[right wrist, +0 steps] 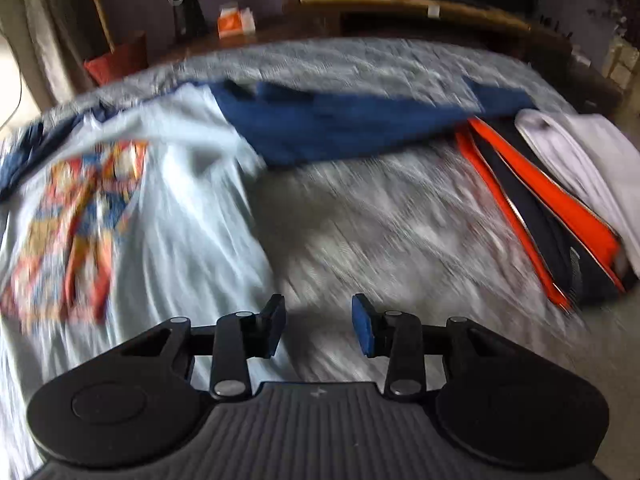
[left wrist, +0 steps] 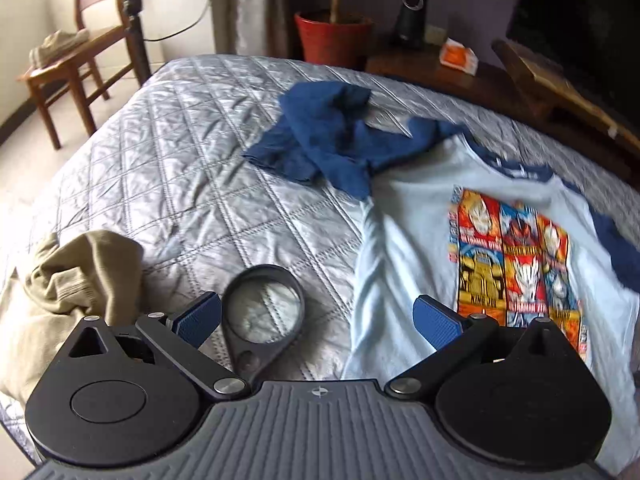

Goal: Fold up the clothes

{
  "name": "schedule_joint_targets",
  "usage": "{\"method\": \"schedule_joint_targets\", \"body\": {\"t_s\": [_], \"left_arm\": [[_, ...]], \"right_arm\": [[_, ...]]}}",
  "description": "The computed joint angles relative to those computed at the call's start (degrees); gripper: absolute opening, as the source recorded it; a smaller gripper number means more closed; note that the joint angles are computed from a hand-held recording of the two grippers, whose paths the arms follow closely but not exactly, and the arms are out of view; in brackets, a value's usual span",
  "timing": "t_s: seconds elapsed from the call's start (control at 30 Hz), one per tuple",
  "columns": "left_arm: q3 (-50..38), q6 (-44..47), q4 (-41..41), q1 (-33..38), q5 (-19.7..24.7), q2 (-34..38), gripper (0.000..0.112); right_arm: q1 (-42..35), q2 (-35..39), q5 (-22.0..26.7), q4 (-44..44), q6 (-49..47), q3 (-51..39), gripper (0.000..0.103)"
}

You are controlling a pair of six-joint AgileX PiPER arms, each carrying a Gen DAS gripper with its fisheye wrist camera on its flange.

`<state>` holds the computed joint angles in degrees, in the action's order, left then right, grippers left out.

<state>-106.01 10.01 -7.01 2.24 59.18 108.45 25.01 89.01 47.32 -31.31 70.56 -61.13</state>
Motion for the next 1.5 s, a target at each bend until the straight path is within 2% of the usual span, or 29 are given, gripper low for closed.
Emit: {"method": "schedule_joint_targets", "body": {"t_s": [0.13,0.27,0.33,0.37,0.4,0.57,0.63,0.67,0.7,0.77,0.83,0.93,0.97,1.03,1.2,1.27,1.33,1.37,1.43,1.5], "left_arm": [[0.3,-0.8,0.5,-1.2,-0.2,0.3,0.103],[1.9,-1.3,1.4,-3.2,-1.3,-0.6,0.103],[2.5,-1.7,1.9,-4.2,-1.6,-0.8,0.103],[2.6,-1.9,2.1,-4.7,-1.5,-0.7,0.103],[2.7,-2.1,2.3,-5.1,-1.6,-0.7,0.103],[3.1,-2.4,2.9,-6.3,-2.0,-0.7,0.103],[3.0,-2.4,2.9,-6.4,-1.9,-0.6,0.103],[2.9,-2.4,3.0,-6.4,-1.9,-0.5,0.103],[3.0,-2.4,3.0,-6.5,-2.0,-0.5,0.103],[3.0,-2.5,3.1,-6.4,-2.1,-0.5,0.103],[2.9,-2.5,3.1,-6.1,-2.2,-0.5,0.103],[2.6,-2.5,3.0,-5.8,-2.1,-0.4,0.103],[2.5,-2.5,2.9,-5.7,-2.1,-0.4,0.103],[2.5,-2.2,2.6,-5.6,-2.1,-0.4,0.103],[2.7,-1.4,2.1,-5.2,-2.1,-0.6,0.103],[2.5,-1.5,1.7,-5.0,-1.9,-0.5,0.103],[2.4,-1.6,1.7,-5.1,-1.9,-0.5,0.103],[2.6,-1.5,1.8,-5.2,-2.0,-0.5,0.103],[2.6,-1.4,2.1,-5.4,-2.0,-0.5,0.103],[2.7,-1.4,2.1,-5.4,-2.0,-0.5,0.103]], "right_arm": [[-1.2,-11.3,-4.1,11.0,-5.9,10.0,0.046],[0.9,-16.7,-6.7,13.9,-8.7,14.7,0.054],[1.4,-17.7,-6.3,16.5,-11.3,14.9,0.047],[1.9,-18.1,-5.5,18.0,-13.4,14.6,0.023],[2.4,-18.5,-5.3,19.0,-14.7,14.6,0.009],[0.2,-23.3,-6.9,30.7,-28.5,15.7,0.008],[3.1,-25.9,-6.3,27.6,-23.7,16.1,0.008],[4.8,-25.9,-3.1,22.6,-18.0,15.1,0.011],[6.6,-24.6,2.3,16.9,-12.2,13.2,0.028],[11.6,-21.8,12.8,8.0,-2.8,9.6,0.027],[15.4,-21.4,16.6,3.8,-1.1,8.0,0.027],[22.1,-20.5,14.6,1.0,-6.1,5.3,0.029],[22.1,-19.3,14.0,2.5,-9.0,4.2,0.034],[21.2,-16.3,13.8,6.5,-14.9,1.9,0.035],[18.6,-14.3,9.9,17.4,-27.0,2.0,0.038],[19.8,-12.7,9.7,17.9,-29.9,1.4,0.039],[24.1,-10.9,11.0,12.3,-27.5,0.2,0.039],[24.4,-10.9,10.1,10.5,-24.6,0.4,0.038],[24.3,-10.0,8.9,6.7,-20.5,0.6,0.034],[24.6,-7.6,8.8,3.2,-18.6,-0.2,0.025]]}}
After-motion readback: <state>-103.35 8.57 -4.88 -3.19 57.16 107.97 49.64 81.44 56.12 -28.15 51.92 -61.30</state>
